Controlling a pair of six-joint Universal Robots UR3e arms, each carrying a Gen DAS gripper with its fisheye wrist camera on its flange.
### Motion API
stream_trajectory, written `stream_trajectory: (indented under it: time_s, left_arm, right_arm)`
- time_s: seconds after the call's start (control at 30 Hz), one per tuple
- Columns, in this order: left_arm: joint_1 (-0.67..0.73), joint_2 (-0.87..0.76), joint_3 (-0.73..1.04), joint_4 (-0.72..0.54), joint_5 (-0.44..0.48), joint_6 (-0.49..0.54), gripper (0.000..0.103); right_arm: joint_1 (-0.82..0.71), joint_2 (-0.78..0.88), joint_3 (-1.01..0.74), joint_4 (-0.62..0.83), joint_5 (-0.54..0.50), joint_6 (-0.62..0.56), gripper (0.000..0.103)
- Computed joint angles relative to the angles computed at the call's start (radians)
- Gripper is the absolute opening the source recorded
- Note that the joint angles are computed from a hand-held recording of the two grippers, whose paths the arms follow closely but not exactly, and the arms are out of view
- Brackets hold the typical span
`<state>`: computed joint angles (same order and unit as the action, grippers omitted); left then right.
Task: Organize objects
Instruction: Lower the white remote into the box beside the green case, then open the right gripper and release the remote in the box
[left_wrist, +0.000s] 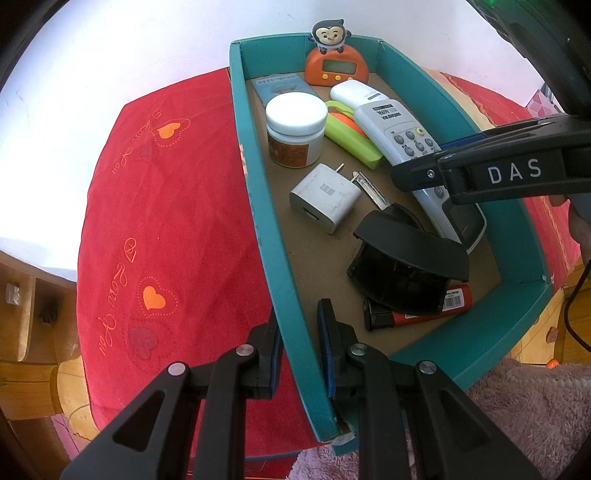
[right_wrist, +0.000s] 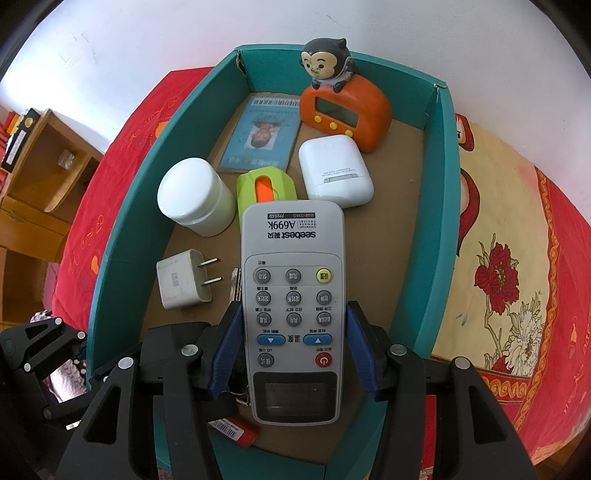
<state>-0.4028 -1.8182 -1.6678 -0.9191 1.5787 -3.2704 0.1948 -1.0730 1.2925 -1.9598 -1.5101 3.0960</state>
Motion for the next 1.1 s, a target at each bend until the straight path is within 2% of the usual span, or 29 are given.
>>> stream_trajectory:
  time_s: [0.5, 0.57, 0.77, 1.1]
  left_arm:
    - [0.004, 0.003, -0.002, 0.0, -0.005, 0.008, 0.017]
    - [0.007, 0.005, -0.005, 0.002, -0.008, 0.012, 0.017]
    - [0.013, 0.008, -0.009, 0.001, -0.014, 0.026, 0.017]
    - [0.038, 0.006, -0.001, -0.011, -0.047, 0.071, 0.019]
  right_arm:
    - [0.021, 0.018, -0.008, -0.026, -0.033, 0.016, 0.056]
    - [0.022, 0.018, -0.006, -0.035, -0.038, 0.019, 0.058]
    - [0.034, 0.019, -0.008, -0.055, -0.056, 0.024, 0.074]
    - [0.026, -0.041, 0.042, -0.072, -0.037, 0.064, 0.078]
